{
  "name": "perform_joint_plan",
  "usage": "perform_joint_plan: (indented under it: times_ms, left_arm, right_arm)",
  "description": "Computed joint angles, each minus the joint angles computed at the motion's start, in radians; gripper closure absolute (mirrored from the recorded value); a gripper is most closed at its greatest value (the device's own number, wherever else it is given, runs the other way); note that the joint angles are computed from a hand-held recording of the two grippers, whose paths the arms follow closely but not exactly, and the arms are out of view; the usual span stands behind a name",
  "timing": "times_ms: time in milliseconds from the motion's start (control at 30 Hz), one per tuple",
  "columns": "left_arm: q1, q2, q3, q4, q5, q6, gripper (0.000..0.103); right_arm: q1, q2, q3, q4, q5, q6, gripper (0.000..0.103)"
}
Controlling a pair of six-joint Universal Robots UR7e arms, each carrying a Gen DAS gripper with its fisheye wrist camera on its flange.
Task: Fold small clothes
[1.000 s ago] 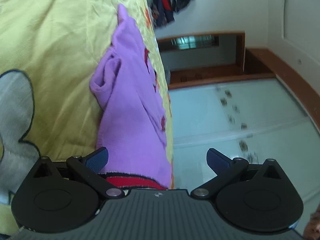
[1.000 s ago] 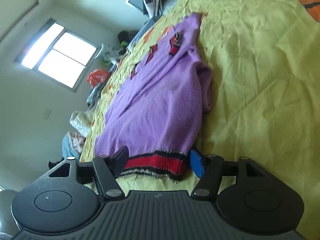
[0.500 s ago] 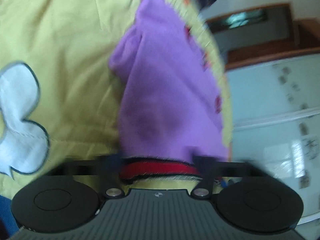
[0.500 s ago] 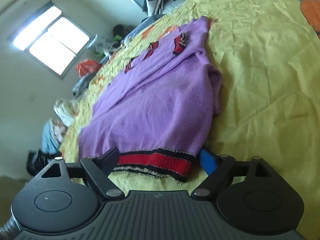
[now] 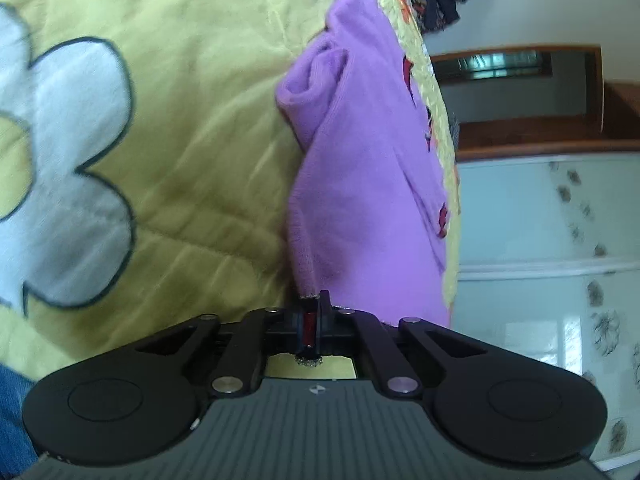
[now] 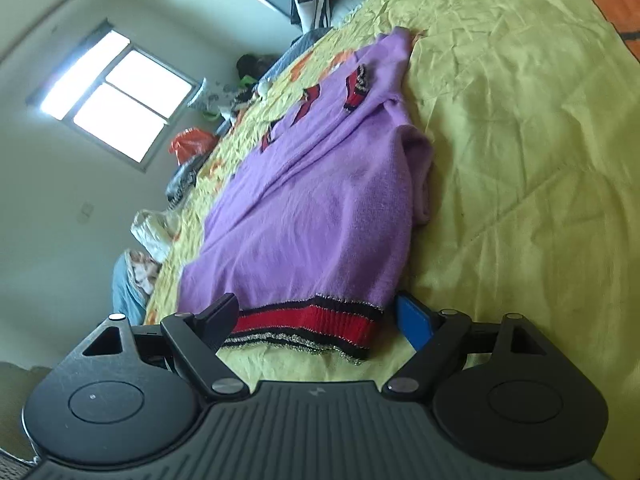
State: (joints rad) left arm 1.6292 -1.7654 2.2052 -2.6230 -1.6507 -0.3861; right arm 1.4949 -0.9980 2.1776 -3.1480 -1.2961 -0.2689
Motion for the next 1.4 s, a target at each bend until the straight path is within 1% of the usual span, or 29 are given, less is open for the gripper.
perform_joint_plan:
  times_ms: [67, 133, 167, 200, 233, 267, 333, 400, 433, 467, 567, 667, 767, 800, 833, 867, 900, 933, 967, 1000, 1033, 1067, 1133, 1200, 1233, 1267, 1300, 1367, 1400]
  left_arm:
    - [-0.011, 0.014, -0.009, 0.011, 0.004, 0.011, 0.099]
    - [-0.012, 0.023, -0.017, 0.016, 0.001, 0.033, 0.099]
    - [-0.005, 0.028, -0.017, 0.009, -0.01, 0.029, 0.099]
    - [0.0, 0.03, -0.016, 0.003, -0.019, 0.035, 0.099]
    - [-0.002, 0.035, -0.013, -0.01, -0.018, 0.044, 0.099]
    - [-0.001, 0.034, -0.011, -0.013, -0.02, 0.052, 0.099]
    - [-0.011, 0.037, -0.004, -0.035, -0.011, 0.072, 0.099]
    - [-0.03, 0.028, 0.014, -0.069, 0.001, 0.091, 0.099]
    - [-0.032, 0.018, 0.026, -0.098, -0.019, 0.096, 0.099]
    - [-0.039, 0.003, 0.041, -0.129, -0.034, 0.101, 0.099]
    - [-0.084, -0.066, 0.083, -0.172, -0.035, 0.113, 0.099]
    - [-0.143, -0.164, 0.128, -0.155, 0.005, 0.116, 0.099]
    - [-0.174, -0.251, 0.184, -0.126, 0.06, 0.086, 0.099]
    - [-0.166, -0.266, 0.198, -0.113, 0.069, 0.076, 0.099]
    - [-0.148, -0.275, 0.208, -0.102, 0.074, 0.072, 0.099]
    - [-0.124, -0.27, 0.22, -0.108, 0.072, 0.062, 0.099]
    - [-0.088, -0.267, 0.229, -0.108, 0.053, 0.058, 0.099]
    - [-0.07, -0.264, 0.235, -0.107, 0.056, 0.054, 0.099]
    - [-0.054, -0.259, 0.243, -0.113, 0.058, 0.047, 0.099]
    - [-0.029, -0.256, 0.247, -0.116, 0.035, 0.047, 0.099]
    - [-0.017, -0.256, 0.254, -0.133, 0.019, 0.051, 0.099]
    - [-0.02, -0.26, 0.257, -0.136, 0.026, 0.053, 0.099]
    - [-0.041, -0.277, 0.264, -0.142, 0.045, 0.055, 0.099]
    - [-0.049, -0.291, 0.271, -0.166, 0.039, 0.07, 0.099]
    - [-0.06, -0.306, 0.278, -0.18, 0.042, 0.068, 0.099]
    - [-0.066, -0.317, 0.28, -0.193, 0.03, 0.07, 0.099]
    - [-0.089, -0.339, 0.286, -0.193, 0.047, 0.066, 0.099]
    - [-0.126, -0.367, 0.288, -0.191, 0.061, 0.068, 0.099]
    - [-0.156, -0.378, 0.294, -0.197, 0.087, 0.059, 0.099]
  right_arm:
    - [0.016, 0.004, 0.006, -0.025, -0.029, 0.011, 0.019]
    - [0.031, 0.008, 0.005, -0.028, -0.053, -0.021, 0.019]
    - [0.036, 0.011, 0.006, -0.038, -0.064, -0.025, 0.023]
    - [0.043, 0.015, 0.004, -0.046, -0.083, -0.009, 0.034]
    - [0.046, 0.02, -0.004, -0.029, -0.109, 0.015, 0.087]
    - [0.043, 0.027, -0.008, -0.025, -0.125, 0.027, 0.097]
    - [0.026, 0.038, 0.011, -0.072, -0.103, 0.003, 0.097]
    - [0.028, 0.039, 0.032, -0.143, -0.101, 0.025, 0.097]
    - [0.024, 0.031, 0.048, -0.181, -0.06, 0.02, 0.097]
    - [0.029, 0.023, 0.061, -0.214, -0.05, 0.023, 0.097]
    - [0.042, -0.022, 0.111, -0.299, 0.022, 0.004, 0.098]
    - [0.062, -0.086, 0.165, -0.339, 0.064, -0.012, 0.098]
    - [0.067, -0.151, 0.235, -0.356, 0.053, -0.007, 0.098]
    - [0.059, -0.169, 0.256, -0.341, 0.034, -0.007, 0.098]
    - [0.037, -0.175, 0.266, -0.299, 0.036, -0.01, 0.097]
    - [0.011, -0.175, 0.282, -0.298, 0.021, -0.003, 0.097]
    - [-0.007, -0.161, 0.296, -0.319, -0.004, -0.007, 0.097]
    - [-0.03, -0.15, 0.3, -0.313, -0.014, -0.002, 0.097]
    - [-0.057, -0.133, 0.307, -0.33, 0.004, 0.016, 0.097]
    - [-0.084, -0.124, 0.315, -0.34, 0.03, 0.028, 0.097]
    - [-0.099, -0.115, 0.323, -0.362, 0.034, 0.033, 0.097]
    - [-0.108, -0.108, 0.33, -0.382, 0.033, 0.042, 0.097]
    - [-0.135, -0.103, 0.343, -0.397, 0.071, 0.055, 0.097]
    - [-0.13, -0.104, 0.355, -0.429, 0.067, 0.058, 0.097]
    - [-0.132, -0.111, 0.365, -0.445, 0.087, 0.052, 0.098]
    - [-0.112, -0.123, 0.371, -0.453, 0.079, 0.036, 0.098]
    - [-0.082, -0.137, 0.371, -0.451, 0.058, 0.024, 0.099]
    - [-0.047, -0.157, 0.367, -0.439, 0.065, 0.017, 0.099]
    - [-0.024, -0.158, 0.36, -0.44, 0.043, 0.014, 0.099]
